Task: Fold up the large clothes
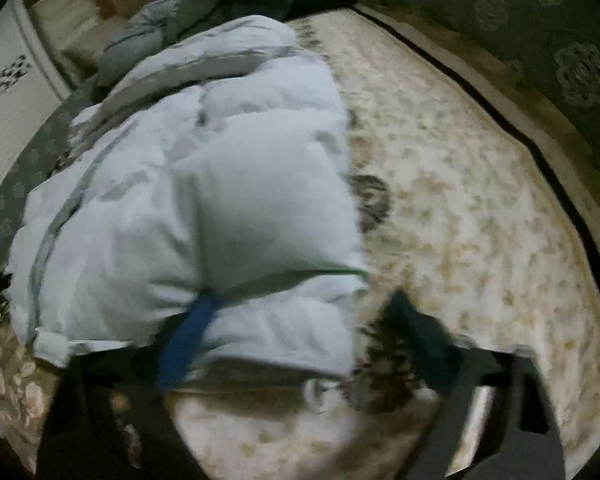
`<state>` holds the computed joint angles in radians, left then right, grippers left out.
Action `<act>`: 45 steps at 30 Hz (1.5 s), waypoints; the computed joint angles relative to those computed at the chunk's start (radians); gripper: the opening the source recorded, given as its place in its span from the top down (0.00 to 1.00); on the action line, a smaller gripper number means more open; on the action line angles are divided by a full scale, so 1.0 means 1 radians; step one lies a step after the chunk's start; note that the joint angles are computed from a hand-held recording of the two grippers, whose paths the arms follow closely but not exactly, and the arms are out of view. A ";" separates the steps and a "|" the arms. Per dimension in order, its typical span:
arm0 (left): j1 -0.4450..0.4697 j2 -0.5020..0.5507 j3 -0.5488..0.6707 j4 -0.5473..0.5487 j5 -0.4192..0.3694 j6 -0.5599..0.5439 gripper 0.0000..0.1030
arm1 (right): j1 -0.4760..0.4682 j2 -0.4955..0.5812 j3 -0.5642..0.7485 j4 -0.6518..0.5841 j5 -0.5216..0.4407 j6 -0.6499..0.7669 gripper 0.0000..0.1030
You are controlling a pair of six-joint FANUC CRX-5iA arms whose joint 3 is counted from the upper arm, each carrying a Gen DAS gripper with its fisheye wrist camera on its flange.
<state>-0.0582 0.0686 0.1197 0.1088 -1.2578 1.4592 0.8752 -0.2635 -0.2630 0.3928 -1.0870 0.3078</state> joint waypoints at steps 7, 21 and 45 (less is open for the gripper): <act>-0.065 -0.001 0.033 -0.069 0.025 0.007 0.48 | 0.012 0.023 0.035 0.026 0.012 -0.045 0.70; -0.049 -0.165 0.027 0.022 -0.018 0.028 0.87 | 0.237 -0.107 0.051 0.272 -0.131 -0.057 0.87; -0.017 0.248 0.611 0.078 -0.058 0.204 0.84 | -0.211 0.272 0.611 0.032 -0.040 0.263 0.87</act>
<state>-0.0748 0.3167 0.7307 0.1869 -1.3155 1.6629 0.6640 0.0090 0.3479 0.4249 -1.1272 0.5713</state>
